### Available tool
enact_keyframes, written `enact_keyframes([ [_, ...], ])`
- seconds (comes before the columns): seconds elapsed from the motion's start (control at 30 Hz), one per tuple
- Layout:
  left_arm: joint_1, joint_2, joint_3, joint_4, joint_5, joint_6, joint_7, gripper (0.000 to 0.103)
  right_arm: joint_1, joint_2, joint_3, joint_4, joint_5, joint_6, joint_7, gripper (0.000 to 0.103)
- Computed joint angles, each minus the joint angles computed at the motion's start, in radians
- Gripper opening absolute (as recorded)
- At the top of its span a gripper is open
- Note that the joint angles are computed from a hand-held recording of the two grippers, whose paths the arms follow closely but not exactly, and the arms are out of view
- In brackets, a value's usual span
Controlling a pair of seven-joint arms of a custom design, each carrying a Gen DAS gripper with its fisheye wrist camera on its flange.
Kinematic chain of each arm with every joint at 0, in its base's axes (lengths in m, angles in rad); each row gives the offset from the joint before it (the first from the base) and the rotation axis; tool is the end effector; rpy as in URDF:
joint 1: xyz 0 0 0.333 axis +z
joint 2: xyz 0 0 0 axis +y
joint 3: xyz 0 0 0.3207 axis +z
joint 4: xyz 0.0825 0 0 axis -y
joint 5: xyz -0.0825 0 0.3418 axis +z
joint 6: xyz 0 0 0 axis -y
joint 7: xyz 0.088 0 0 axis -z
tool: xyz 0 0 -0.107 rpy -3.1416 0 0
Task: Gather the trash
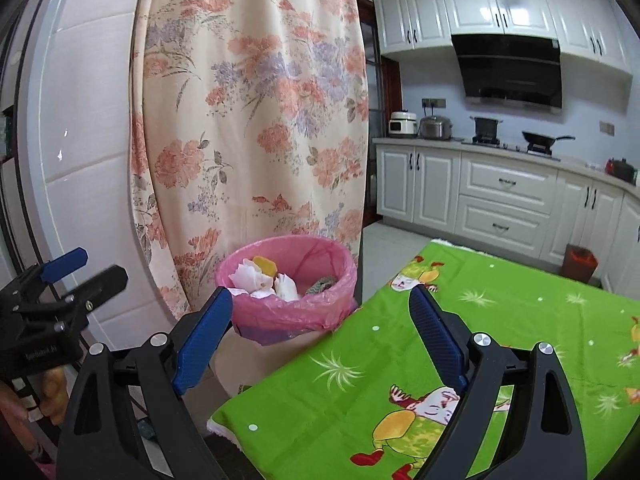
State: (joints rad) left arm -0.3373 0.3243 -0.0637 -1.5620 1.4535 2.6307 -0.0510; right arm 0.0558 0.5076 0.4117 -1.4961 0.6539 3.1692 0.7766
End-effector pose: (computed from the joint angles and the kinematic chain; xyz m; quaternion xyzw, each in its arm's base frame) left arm 0.6020 -0.2746 0.5443 -0.6185 0.5335 -0.3820 0.4323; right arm 0.6699 0.1935 0.5365 -0.6915 0.4505 -0.2778 0.4916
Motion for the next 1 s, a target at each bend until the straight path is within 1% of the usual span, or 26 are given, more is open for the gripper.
enact_keyframes([
  [0.13, 0.020, 0.002, -0.007, -0.008, -0.060, 0.054, 0.042, 0.098, 0.009, -0.024, -0.013, -0.033, -0.017, 0.011, -0.003, 0.084],
  [0.23, 0.027, 0.009, -0.006, -0.002, -0.114, 0.078, 0.078, 0.098, 0.019, -0.025, -0.030, -0.034, -0.030, -0.011, 0.007, 0.084],
  [0.33, 0.015, 0.013, 0.005, -0.003, -0.126, 0.077, 0.093, 0.098, 0.032, -0.022, -0.044, -0.037, -0.036, -0.018, 0.014, 0.084],
  [0.4, 0.005, 0.014, 0.010, -0.007, -0.120, 0.064, 0.094, 0.098, 0.027, -0.019, -0.035, -0.040, -0.033, -0.022, 0.006, 0.084],
  [0.5, -0.005, 0.008, 0.018, -0.014, -0.091, 0.039, 0.065, 0.098, 0.018, -0.018, -0.022, -0.044, -0.024, -0.024, -0.007, 0.084],
  [0.8, -0.007, 0.005, 0.006, -0.021, -0.050, 0.011, 0.066, 0.098, -0.005, -0.017, 0.007, -0.057, 0.004, 0.000, -0.028, 0.084],
  [0.97, -0.006, 0.008, 0.002, -0.020, -0.045, 0.008, 0.069, 0.098, -0.032, -0.018, 0.043, -0.066, 0.020, 0.018, -0.047, 0.084],
  [1.0, -0.006, 0.008, 0.002, -0.020, -0.045, 0.007, 0.071, 0.098, -0.044, -0.018, 0.060, -0.070, 0.026, 0.027, -0.057, 0.084],
])
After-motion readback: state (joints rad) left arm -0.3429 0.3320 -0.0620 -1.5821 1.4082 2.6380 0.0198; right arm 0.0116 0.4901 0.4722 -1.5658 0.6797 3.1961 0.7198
